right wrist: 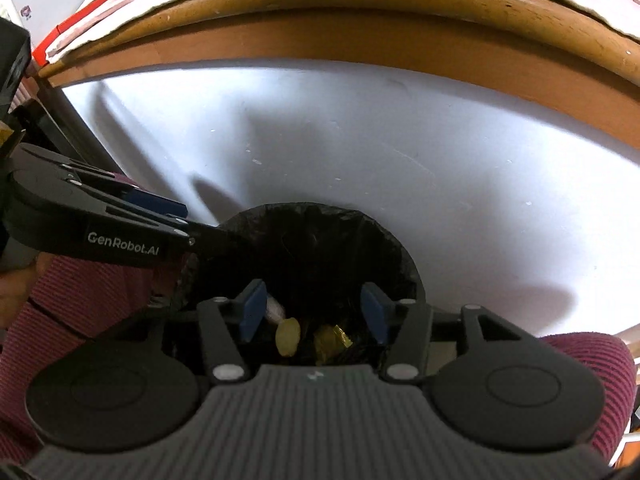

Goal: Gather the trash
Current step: 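Lower both held items into the black bin and open both tools, then raise both open tools back over the table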

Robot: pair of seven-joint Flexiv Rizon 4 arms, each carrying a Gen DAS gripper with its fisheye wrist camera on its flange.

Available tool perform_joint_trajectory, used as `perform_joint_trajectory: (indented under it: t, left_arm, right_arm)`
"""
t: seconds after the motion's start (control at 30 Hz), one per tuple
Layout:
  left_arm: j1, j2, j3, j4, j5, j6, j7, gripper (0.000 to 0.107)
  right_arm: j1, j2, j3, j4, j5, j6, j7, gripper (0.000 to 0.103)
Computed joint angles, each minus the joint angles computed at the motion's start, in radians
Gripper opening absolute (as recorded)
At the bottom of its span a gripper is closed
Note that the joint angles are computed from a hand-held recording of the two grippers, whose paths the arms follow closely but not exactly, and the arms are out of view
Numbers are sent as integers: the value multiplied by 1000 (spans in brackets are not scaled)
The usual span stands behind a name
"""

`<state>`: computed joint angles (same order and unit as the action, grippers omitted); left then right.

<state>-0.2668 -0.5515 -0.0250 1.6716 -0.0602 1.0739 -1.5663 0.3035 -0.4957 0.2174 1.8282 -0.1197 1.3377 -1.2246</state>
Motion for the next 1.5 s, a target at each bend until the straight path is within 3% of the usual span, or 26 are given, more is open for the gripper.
perform_joint_trajectory:
  t: [0.3,0.33,0.43,0.6,0.77,0.9,1.13,1.33,1.37,1.5]
  left_arm:
    - [3,20,6,18,10,77,-16,58]
    - [8,25,0,27,5,104,-12,60]
    - [28,40,-27,72,-20,230,13,81]
    - [36,62,-50,99,-49,344,70,84]
    - [63,78,-92,119,-94,448,115,89]
    - [69,70,-100,104,-125,523,125,93]
    - [-8,3,3,-21,-123,551,87,93]
    - [-57,-64,81,-143,-123,559,45,91]
    - [-45,-71,65,-155,-127,565,44,91]
    - [77,-107,-119,-199,-161,582,84,92]
  right_arm:
    - [2,15,-20,15,-11,49,24,69]
    - [2,19,-23,18,-15,63,24,69]
    - [1,30,-32,28,-24,110,30,70]
    - [43,52,-103,56,-71,241,71,70]
    - [188,69,-306,91,-129,394,127,73]
    - [335,54,-494,85,-90,462,121,75]
    - [461,-22,-680,-4,15,458,112,76]
    - [492,-96,-767,-94,51,435,156,76]
    - [487,-110,-773,-113,50,429,166,76]
    - [424,-149,-728,-191,24,402,202,76]
